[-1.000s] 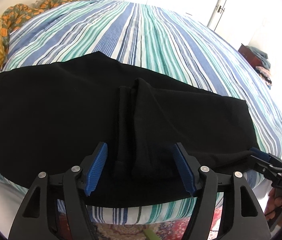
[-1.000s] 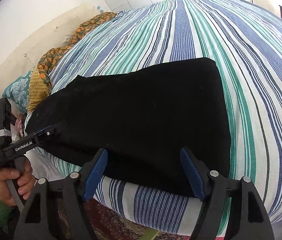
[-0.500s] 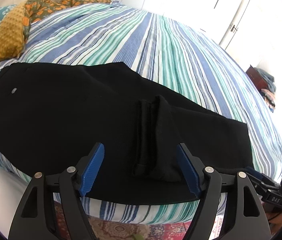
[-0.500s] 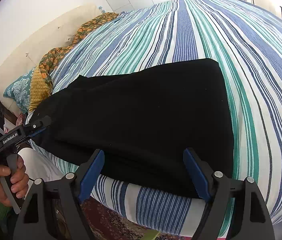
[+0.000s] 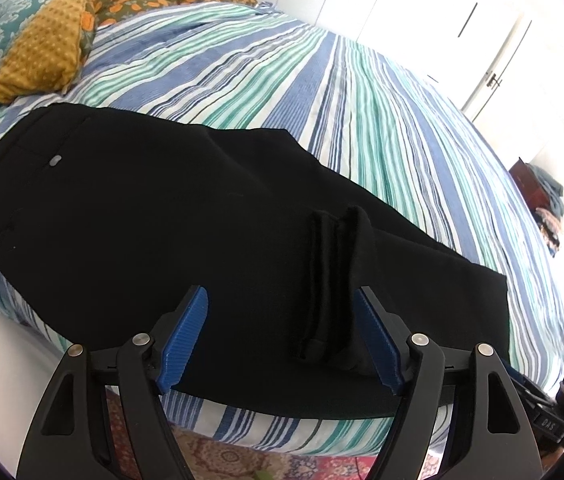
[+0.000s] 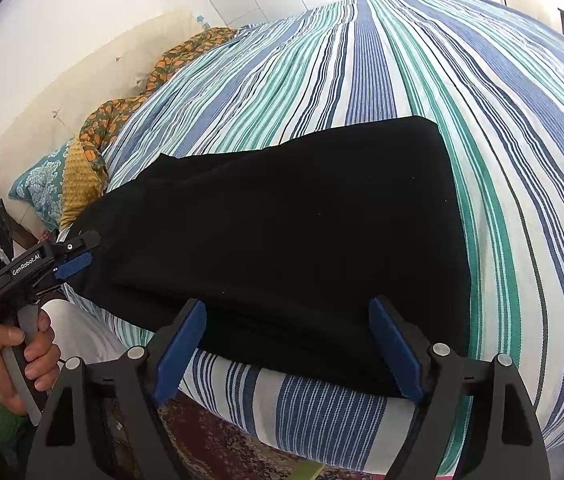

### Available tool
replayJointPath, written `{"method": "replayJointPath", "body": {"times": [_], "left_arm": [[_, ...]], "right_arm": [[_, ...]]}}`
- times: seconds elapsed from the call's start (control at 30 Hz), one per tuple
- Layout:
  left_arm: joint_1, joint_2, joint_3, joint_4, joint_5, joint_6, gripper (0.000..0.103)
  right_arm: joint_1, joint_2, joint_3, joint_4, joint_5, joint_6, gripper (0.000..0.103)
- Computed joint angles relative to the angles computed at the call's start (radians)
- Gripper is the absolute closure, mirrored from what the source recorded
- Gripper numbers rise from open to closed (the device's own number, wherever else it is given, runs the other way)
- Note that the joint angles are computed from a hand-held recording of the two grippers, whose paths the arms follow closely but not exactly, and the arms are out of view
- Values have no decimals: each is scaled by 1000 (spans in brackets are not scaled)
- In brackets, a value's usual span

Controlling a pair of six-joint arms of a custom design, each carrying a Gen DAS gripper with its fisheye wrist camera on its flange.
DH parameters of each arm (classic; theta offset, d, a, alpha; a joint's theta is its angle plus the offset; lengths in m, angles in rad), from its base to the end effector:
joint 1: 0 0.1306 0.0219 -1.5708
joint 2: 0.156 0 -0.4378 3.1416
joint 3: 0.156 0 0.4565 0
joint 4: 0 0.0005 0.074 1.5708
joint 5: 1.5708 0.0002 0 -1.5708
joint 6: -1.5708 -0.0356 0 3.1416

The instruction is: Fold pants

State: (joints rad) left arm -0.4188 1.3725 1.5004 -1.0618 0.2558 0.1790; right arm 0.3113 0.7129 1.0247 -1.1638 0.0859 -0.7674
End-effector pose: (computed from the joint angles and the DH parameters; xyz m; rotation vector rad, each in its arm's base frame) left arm 0.4716 -0.2204 0.5389 0.4124 2.5188 -0.5610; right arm 0.2349 0.0719 0.5224 0.5938 2.3830 0.3833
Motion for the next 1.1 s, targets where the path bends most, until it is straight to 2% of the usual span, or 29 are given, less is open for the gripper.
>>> {"method": "replayJointPath", "body": {"times": [1.1], "left_arm": [[23,0,-1,-1,-24,54,24]], "right_arm": [[14,9,2,11,12,20,11]]}}
